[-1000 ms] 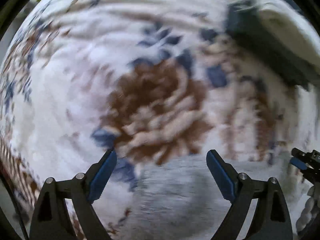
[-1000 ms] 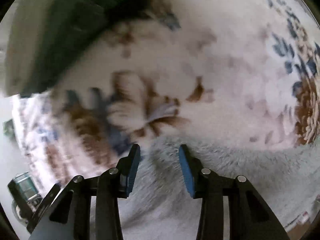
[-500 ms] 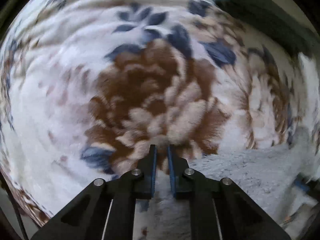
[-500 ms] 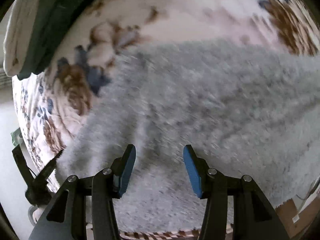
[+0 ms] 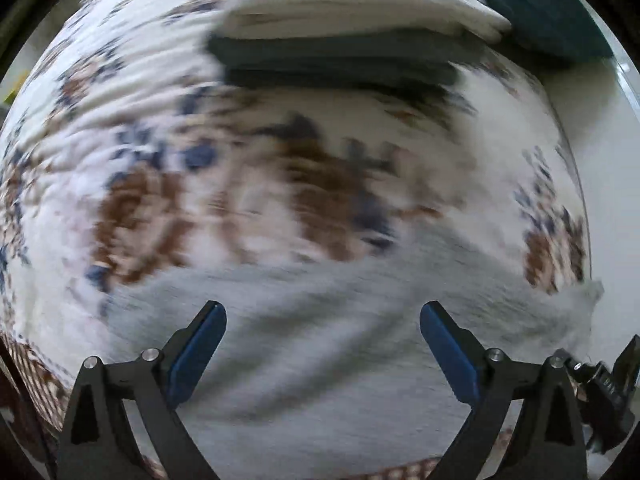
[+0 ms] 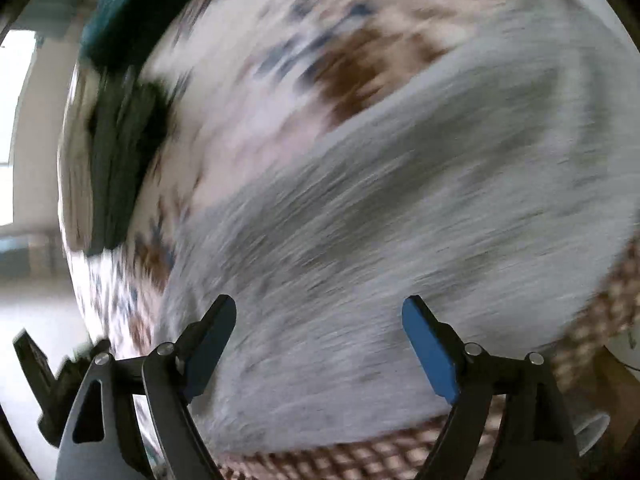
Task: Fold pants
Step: 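Open both grippers and smooth the folded fleece pants flat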
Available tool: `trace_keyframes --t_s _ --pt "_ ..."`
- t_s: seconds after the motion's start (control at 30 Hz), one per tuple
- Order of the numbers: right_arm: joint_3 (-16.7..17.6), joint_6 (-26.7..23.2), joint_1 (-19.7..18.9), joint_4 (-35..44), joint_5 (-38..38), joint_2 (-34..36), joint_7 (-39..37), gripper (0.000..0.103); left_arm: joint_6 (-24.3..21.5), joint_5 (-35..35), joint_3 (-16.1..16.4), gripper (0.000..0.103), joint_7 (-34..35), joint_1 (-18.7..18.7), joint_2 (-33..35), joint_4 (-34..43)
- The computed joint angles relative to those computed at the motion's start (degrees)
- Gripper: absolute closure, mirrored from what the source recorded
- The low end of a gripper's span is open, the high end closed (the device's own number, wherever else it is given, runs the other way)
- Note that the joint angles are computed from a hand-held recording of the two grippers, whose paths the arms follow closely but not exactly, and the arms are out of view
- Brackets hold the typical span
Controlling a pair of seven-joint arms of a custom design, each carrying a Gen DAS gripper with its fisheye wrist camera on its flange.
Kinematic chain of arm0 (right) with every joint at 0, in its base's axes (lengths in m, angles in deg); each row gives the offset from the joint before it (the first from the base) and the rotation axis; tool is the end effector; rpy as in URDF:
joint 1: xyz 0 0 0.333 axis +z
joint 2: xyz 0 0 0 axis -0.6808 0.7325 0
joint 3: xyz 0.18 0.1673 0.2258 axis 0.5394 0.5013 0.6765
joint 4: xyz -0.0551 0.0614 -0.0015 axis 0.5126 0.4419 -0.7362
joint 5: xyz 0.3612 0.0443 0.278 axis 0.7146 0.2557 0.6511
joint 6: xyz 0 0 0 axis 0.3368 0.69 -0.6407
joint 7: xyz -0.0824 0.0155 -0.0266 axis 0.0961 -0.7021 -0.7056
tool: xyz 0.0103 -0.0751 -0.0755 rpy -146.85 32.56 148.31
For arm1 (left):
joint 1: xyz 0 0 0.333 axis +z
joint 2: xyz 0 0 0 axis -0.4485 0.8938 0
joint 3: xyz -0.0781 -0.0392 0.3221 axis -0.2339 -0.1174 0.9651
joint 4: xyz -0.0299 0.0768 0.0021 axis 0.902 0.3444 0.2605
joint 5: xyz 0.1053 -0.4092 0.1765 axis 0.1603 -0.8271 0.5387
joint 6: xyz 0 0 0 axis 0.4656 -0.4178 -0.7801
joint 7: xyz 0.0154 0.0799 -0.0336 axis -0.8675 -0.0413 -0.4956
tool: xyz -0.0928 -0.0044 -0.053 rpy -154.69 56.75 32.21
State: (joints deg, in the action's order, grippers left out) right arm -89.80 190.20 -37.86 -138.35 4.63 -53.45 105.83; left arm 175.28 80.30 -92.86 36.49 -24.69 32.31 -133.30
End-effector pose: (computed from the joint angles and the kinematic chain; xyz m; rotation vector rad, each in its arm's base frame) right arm 0.6084 0.0454 0.4893 -0.9259 2.5206 0.2328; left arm 0.7363 -0.0753 0.5788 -2.2009 2.1821 -0.3755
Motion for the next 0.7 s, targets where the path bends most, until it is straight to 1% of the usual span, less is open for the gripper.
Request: trace_keyframes --t_s 0.03,0.07,0.1,0.13,0.17,0.23,0.3,0.33,0.4,0.43,0.5,0.57,0.63,0.67,0.7 --pt "-1.3 0.3 -1.5 -3.2 -1.0 -3.2 0.8 0.016 0.4 -0.2 -1.0 0.004 -0.6 -1.2 -0.6 -0.8" --pt "-2.4 0.7 -3.0 -5.9 -1.6 -5.9 0.8 0.016 0.7 -0.7 -1.6 0.004 -0.7 -1.9 -2.5 -3.3" --pt "-3.5 1.0 -4.7 -8.4 -2.3 -8.3 0.9 0.016 0.7 -0.3 -2.2 0.004 -1.7 -3.3 -2.7 -3.9" --pt "-4.6 0.2 -6.8 -10.5 -3.4 -10.4 1.1 0.016 0.6 0.2 -2.7 0.004 -2.4 -4.6 -2.4 -4.2" --pt "-5.4 -0.8 -9.0 -12.2 -4.7 -12.0 1.9 0.016 0.1 0.9 -3.4 0.004 -3.7 -6.3 -2.2 -4.7" --pt "-7.6 0.5 -12.7 -16.0 -4.5 -14.6 1.6 0.016 -1.5 2.0 -4.5 0.004 -6.1 -9.3 -1.4 -4.6" --pt "-8.9 0.5 -15.9 -17.2 -5.0 -14.7 1.1 0.016 -3.0 2.5 -5.7 0.004 -8.4 -12.3 0.3 -3.6" --pt "-10.3 2.1 -16.6 -17.9 -3.2 -14.4 -1.1 0.016 -3.9 2.8 -6.2 0.004 -9.2 -13.6 1.0 -2.8" --pt "-11.4 3.6 -18.3 -17.4 -2.2 -12.5 -4.1 0.017 -5.6 3.9 -6.9 0.004 -10.3 -16.3 3.8 -0.1" --pt "-12.2 4.8 -18.8 -16.8 -1.0 -11.0 -6.6 0.017 -6.4 5.0 -7.1 0.004 -10.8 -17.6 5.1 1.5" --pt "-12.5 5.7 -20.3 -15.3 -0.8 -8.3 -8.4 0.018 -8.1 7.5 -7.3 0.004 -11.1 -20.2 8.1 5.4" --pt "-13.1 6.7 -20.3 -13.4 2.7 -4.9 -12.3 0.020 -9.3 10.0 -7.1 0.004 -11.3 -22.5 10.9 9.3" --pt "-13.4 5.9 -20.3 -10.8 6.5 -0.9 -16.6 0.029 -10.9 11.7 -6.8 0.004 -11.2 -24.4 13.9 13.7" --pt "-13.0 5.0 -20.4 -9.4 6.9 0.8 -17.5 0.048 -12.0 12.4 -6.6 0.004 -11.2 -25.3 15.6 16.3" --pt "-12.7 4.2 -20.7 -8.2 5.8 2.4 -18.3 0.086 -12.7 13.0 -6.4 0.004 -11.2 -26.1 16.9 18.3"
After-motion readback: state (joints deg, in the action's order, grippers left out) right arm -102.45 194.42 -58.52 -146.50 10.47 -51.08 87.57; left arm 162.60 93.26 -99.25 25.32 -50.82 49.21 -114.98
